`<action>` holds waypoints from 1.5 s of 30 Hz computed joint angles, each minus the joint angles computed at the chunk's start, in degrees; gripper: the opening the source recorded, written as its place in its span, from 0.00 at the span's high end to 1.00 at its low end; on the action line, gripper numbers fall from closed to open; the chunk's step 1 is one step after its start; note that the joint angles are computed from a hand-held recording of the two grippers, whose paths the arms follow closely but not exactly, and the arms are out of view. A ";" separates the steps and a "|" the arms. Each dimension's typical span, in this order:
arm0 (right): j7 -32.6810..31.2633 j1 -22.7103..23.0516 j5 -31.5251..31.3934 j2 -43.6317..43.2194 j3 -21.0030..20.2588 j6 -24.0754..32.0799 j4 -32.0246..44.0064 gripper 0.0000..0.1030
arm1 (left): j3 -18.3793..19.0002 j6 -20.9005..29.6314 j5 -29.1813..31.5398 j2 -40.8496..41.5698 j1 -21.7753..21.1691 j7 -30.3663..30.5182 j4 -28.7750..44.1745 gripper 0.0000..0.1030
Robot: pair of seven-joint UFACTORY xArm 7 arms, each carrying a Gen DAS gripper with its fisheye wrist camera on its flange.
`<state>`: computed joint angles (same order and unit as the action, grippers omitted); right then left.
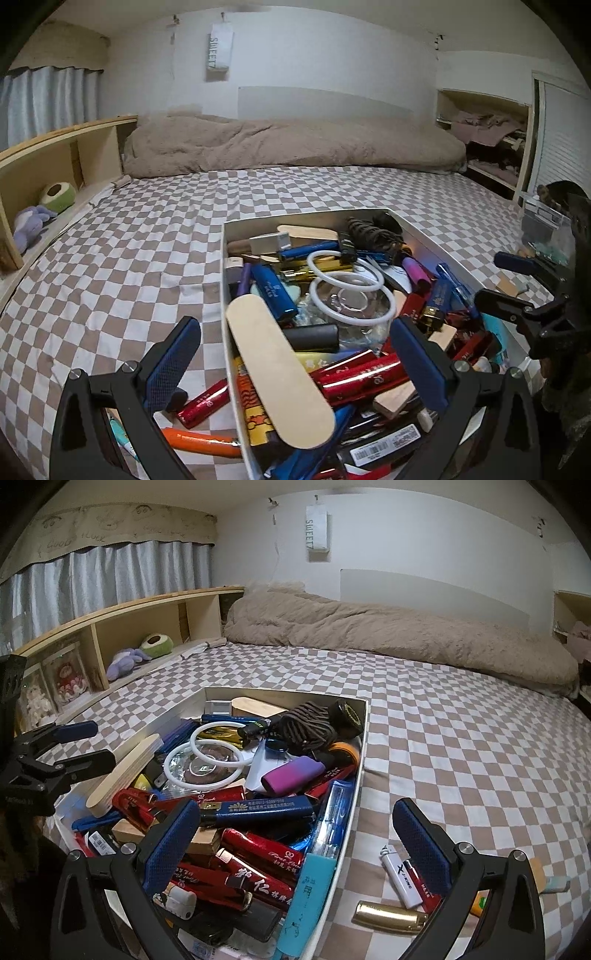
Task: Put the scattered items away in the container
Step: 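Withdraw both open tools from the box toward the scattered items, then move left tool to the black tube while right tool moves to light blue lighter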
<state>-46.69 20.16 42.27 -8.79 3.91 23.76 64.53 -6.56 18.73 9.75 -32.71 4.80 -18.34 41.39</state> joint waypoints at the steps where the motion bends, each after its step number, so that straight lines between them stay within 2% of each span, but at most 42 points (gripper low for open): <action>1: -0.04 -0.06 0.21 0.05 -0.09 -0.16 0.04 0.00 | -0.09 0.45 0.22 -0.04 0.33 -0.11 0.14 0.00; 10: 2.02 -1.33 -0.40 0.66 -0.46 -2.04 0.48 0.00 | 0.22 0.62 1.69 -1.89 3.66 -2.36 -0.20 0.00; 13: 4.12 -2.21 -0.77 1.12 -0.82 -2.99 0.85 0.00 | 1.32 1.42 1.15 -2.22 4.11 -2.49 -0.01 0.00; 22: 10.60 -5.65 -2.42 2.69 -1.66 -3.22 2.40 0.00 | 2.36 2.92 2.46 -4.83 9.06 -4.44 -1.33 0.00; 30: 16.07 -8.09 -7.32 3.49 -1.57 -3.43 2.52 0.00 | 3.12 5.77 4.14 -6.32 12.35 -5.08 -3.62 0.00; 33: 21.03 -9.38 -12.79 4.12 -1.16 -3.72 2.55 0.00 | 6.74 6.22 1.36 -6.60 10.50 -3.44 -3.98 0.00; 36: 23.16 -9.96 -14.61 4.64 -1.28 -3.54 2.83 0.00 | 4.19 7.68 4.99 -7.00 15.51 -4.40 -4.01 0.00; 38: 24.11 -10.42 -15.08 4.95 -1.48 -3.00 3.13 0.00 | 3.66 8.75 7.24 -7.29 17.29 -4.27 -4.28 0.00; 45: 27.11 -11.68 -16.96 5.67 -1.58 -2.21 3.69 0.00 | 5.84 12.54 9.12 -8.85 18.76 -2.42 -7.59 0.00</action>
<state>-19.58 8.49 25.30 -3.12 2.33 21.55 68.23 -0.72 31.27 18.88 -41.56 23.56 -20.76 33.79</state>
